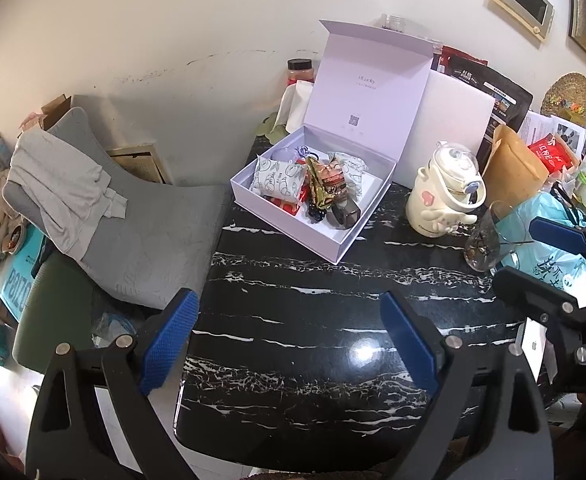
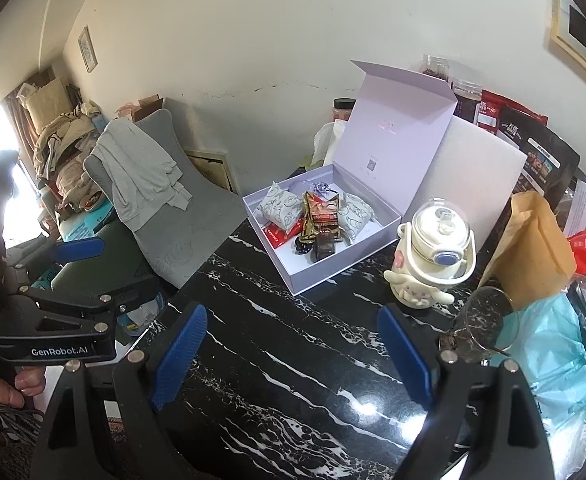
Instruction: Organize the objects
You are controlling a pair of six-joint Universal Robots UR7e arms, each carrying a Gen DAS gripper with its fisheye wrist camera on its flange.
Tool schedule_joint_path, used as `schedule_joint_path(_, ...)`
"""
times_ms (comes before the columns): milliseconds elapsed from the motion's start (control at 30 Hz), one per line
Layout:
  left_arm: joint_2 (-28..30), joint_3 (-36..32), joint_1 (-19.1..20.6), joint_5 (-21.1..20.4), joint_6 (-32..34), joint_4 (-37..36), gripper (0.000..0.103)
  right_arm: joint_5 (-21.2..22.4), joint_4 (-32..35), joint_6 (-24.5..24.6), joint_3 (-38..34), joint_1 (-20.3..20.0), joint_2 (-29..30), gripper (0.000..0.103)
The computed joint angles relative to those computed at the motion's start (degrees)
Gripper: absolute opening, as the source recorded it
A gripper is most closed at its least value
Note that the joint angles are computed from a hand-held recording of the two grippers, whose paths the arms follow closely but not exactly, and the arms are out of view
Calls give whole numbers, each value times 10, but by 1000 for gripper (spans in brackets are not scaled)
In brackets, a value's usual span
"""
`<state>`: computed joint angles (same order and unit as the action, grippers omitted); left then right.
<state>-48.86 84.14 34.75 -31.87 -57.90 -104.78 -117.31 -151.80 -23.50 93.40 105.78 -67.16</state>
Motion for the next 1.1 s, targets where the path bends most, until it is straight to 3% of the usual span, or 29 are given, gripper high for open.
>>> schedule_joint_path(1100,-6,19,-32,7,-106,83,92,11,1,-30,34,4,-23,88)
